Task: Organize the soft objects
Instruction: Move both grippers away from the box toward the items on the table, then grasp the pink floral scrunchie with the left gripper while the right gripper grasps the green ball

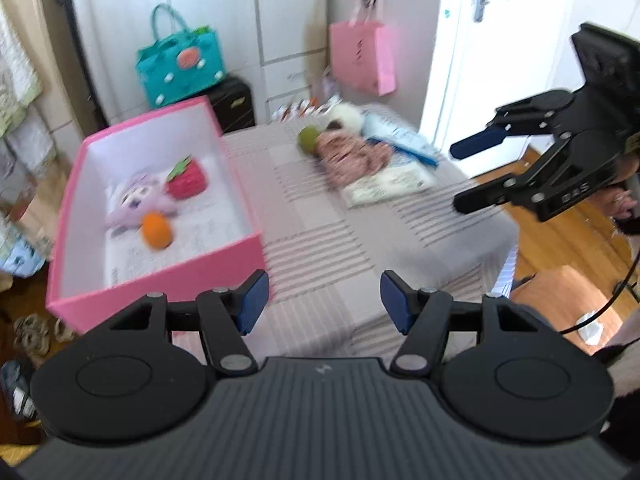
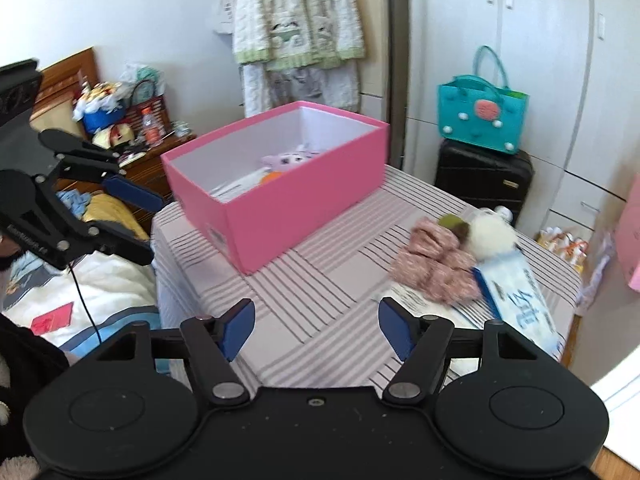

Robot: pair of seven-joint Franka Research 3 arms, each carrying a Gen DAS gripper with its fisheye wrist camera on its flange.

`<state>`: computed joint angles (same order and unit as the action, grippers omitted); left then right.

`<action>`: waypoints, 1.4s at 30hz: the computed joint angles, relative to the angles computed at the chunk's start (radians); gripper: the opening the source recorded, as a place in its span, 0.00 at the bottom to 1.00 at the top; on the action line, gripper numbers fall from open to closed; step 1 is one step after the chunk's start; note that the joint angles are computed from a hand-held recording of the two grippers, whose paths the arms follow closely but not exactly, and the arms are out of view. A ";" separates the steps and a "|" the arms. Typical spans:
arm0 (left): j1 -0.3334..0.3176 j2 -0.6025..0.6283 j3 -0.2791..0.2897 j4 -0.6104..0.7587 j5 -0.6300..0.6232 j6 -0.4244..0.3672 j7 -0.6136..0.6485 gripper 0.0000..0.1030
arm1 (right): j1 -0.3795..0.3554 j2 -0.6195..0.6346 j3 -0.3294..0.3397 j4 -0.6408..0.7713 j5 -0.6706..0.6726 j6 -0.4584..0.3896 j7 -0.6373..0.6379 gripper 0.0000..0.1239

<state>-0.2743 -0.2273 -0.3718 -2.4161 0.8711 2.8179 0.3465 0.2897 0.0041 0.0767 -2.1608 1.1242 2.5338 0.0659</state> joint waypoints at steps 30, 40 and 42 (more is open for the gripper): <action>-0.209 0.685 0.254 0.686 0.456 -0.055 -0.399 0.74 | -0.184 0.401 0.063 0.415 -0.049 -0.059 0.102 0.61; -0.291 0.828 0.332 0.848 0.375 -0.127 -0.372 0.77 | -0.212 0.483 0.098 0.516 -0.097 -0.057 0.135 0.61; -0.306 0.832 0.346 0.854 0.376 -0.144 -0.366 0.77 | -0.215 0.492 0.102 0.530 -0.106 -0.054 0.135 0.61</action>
<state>-0.5806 0.6045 -0.0261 -1.5617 1.2475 2.6740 -0.0192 0.0748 0.4960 0.1791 -1.6312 1.0185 2.4794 0.2013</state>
